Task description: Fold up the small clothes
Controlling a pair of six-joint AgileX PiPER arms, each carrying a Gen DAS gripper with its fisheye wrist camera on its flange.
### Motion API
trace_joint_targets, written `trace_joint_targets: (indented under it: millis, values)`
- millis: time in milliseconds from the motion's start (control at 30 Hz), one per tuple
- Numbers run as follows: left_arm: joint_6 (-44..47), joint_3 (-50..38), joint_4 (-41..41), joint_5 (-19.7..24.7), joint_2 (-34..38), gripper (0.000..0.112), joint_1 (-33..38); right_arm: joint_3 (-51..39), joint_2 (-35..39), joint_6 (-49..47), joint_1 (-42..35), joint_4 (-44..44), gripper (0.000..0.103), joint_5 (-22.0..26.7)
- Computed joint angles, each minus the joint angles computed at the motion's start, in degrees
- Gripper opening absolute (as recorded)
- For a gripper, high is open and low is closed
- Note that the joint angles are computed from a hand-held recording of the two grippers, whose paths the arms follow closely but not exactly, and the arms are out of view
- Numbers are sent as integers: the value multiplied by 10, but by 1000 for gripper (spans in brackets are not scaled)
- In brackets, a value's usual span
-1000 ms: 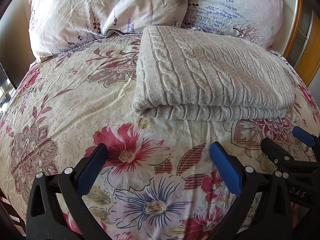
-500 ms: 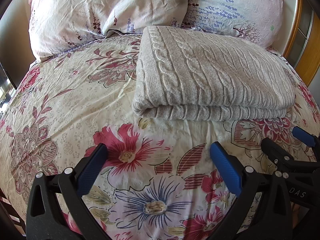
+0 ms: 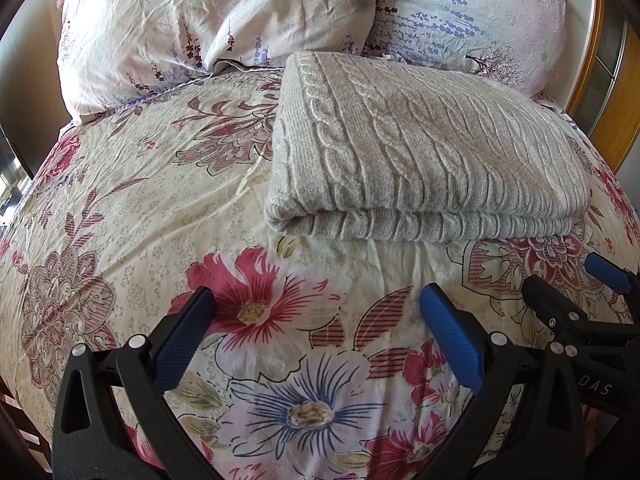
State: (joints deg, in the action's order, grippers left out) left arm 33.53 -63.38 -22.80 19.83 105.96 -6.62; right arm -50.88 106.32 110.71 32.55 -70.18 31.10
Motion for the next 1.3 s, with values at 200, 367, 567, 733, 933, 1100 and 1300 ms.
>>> trace_joint_targets:
  millis: [200,367,567,733,933,1100,1300]
  values:
    - [0,0,0,0,0,101,0,0,0,1,0,0,102,0]
    - [0,0,0,0,0,101,0,0,0,1,0,-1,102,0]
    - [-2,0,1,-1,0,101,0,0,0,1,0,0,102,0]
    - [-3,0,2,-1,0,101,-1,0,0,1,0,0,102,1]
    - [-5,0,3,0,0,101,-1,0,0,1,1,0,102,1]
    - [-7,0,5,-1,0,101,-1,0,0,1,0,0,102,1]
    - [-9,0,6,-1,0,101,-1,0,0,1,1,0,102,1]
